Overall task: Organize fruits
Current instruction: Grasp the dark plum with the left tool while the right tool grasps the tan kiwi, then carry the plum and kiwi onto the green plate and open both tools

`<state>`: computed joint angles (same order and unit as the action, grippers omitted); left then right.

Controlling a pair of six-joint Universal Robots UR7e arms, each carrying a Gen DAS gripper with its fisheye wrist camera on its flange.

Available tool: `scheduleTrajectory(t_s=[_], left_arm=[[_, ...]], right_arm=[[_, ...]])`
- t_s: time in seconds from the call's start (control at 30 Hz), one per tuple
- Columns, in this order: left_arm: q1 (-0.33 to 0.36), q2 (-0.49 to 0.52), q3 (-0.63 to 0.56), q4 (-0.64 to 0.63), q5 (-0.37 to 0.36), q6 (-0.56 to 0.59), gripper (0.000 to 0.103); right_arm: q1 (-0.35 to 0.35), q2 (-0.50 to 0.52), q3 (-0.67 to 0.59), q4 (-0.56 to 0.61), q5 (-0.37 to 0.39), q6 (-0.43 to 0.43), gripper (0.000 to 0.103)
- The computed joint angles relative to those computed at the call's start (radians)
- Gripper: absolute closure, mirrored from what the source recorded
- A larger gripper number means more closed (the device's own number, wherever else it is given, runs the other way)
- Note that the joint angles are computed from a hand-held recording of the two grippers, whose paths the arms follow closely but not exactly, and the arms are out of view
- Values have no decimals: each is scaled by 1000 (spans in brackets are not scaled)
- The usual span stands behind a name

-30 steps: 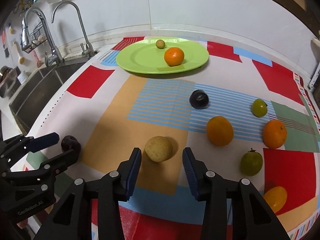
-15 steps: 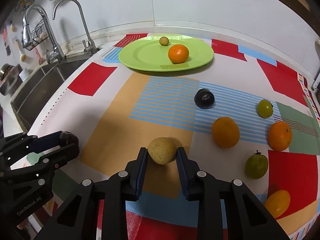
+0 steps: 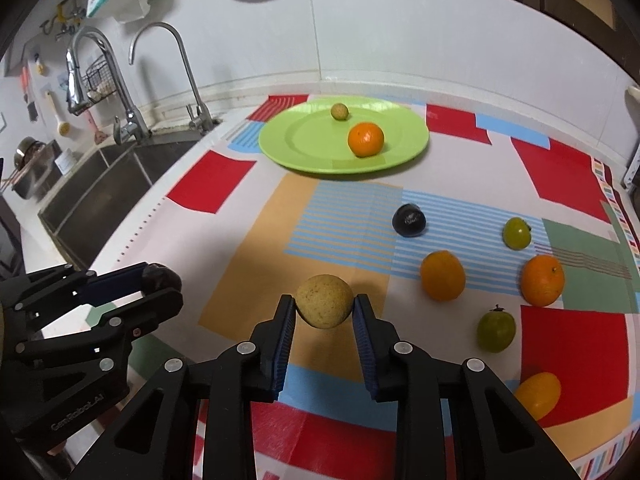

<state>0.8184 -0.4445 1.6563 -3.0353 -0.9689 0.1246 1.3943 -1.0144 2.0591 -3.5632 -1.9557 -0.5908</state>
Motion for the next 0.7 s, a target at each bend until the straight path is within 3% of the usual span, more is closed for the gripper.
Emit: scheduleTrajectory(t_s=[0.3,0.7], left_arm=[[-24,-12,-3,-57,-6,57,72],[-15,33,-133,-55,-1,143,72]], right_arm=[[24,-43,28,-28,42,-22,72],[48,-40,-56,-6,52,-23,72]])
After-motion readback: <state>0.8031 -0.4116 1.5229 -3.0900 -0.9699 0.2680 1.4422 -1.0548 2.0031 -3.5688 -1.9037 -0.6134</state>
